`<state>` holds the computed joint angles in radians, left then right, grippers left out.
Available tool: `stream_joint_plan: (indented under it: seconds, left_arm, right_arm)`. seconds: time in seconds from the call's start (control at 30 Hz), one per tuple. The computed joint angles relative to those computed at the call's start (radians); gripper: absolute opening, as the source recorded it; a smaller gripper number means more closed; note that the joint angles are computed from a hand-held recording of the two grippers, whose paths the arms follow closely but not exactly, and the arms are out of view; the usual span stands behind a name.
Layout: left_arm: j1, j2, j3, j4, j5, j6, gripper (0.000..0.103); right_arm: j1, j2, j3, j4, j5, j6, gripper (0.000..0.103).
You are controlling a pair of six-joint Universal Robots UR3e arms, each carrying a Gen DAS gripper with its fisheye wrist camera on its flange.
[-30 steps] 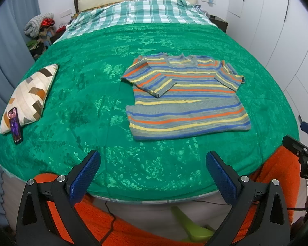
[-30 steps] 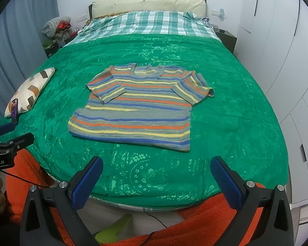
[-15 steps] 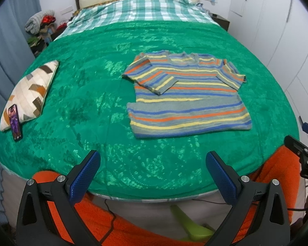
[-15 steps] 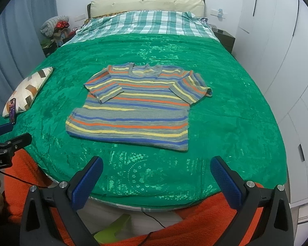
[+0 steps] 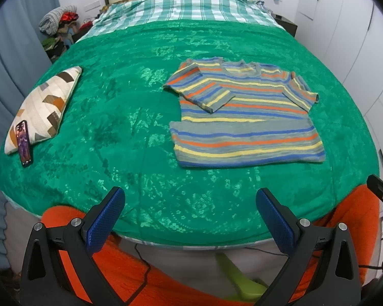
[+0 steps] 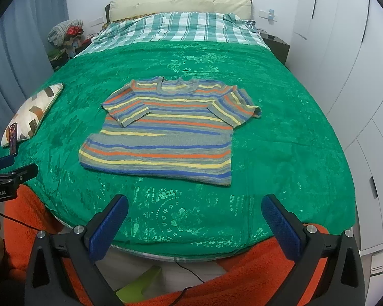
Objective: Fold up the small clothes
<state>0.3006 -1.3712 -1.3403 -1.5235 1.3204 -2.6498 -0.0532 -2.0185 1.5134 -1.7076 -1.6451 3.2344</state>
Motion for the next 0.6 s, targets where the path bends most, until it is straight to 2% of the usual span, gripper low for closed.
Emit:
stream_joint_plan:
  seconds: [0.2,0.3,0.37,0.47,0.5,0.6]
  left_arm:
    - [-0.003,-0.011,-0.003,0.010,0.012,-0.004,0.102]
    - [0.010,-0.017,-0.004,0.038,0.003,0.001,0.102]
    - [0.064,-0.016,0.019,0.079,-0.056,0.005,0.102]
    - [0.188,-0.030,0.111,0.157,-0.209,-0.009,0.102]
    - [0.224,-0.039,0.134,0.227,-0.251,-0.036,0.102]
    - [0.277,-0.059,0.088,0.379,-0.353,-0.061,0.103]
  right_arm:
    - [0.011,0.022,-0.034,0.065,-0.007,0.013,0.103]
    - [0.007,0.014,-0.021,0.053,-0.001,0.007,0.103]
    - [-0.009,0.009,-0.018,0.044,0.012,-0.024,0.103]
    - [-0.035,0.000,-0.026,-0.016,-0.018,-0.093,0.103]
    - [-0.056,-0.008,-0.026,-0.060,-0.030,-0.130,0.103]
    - [-0.173,-0.042,-0.032,-0.117,0.060,-0.223,0.103]
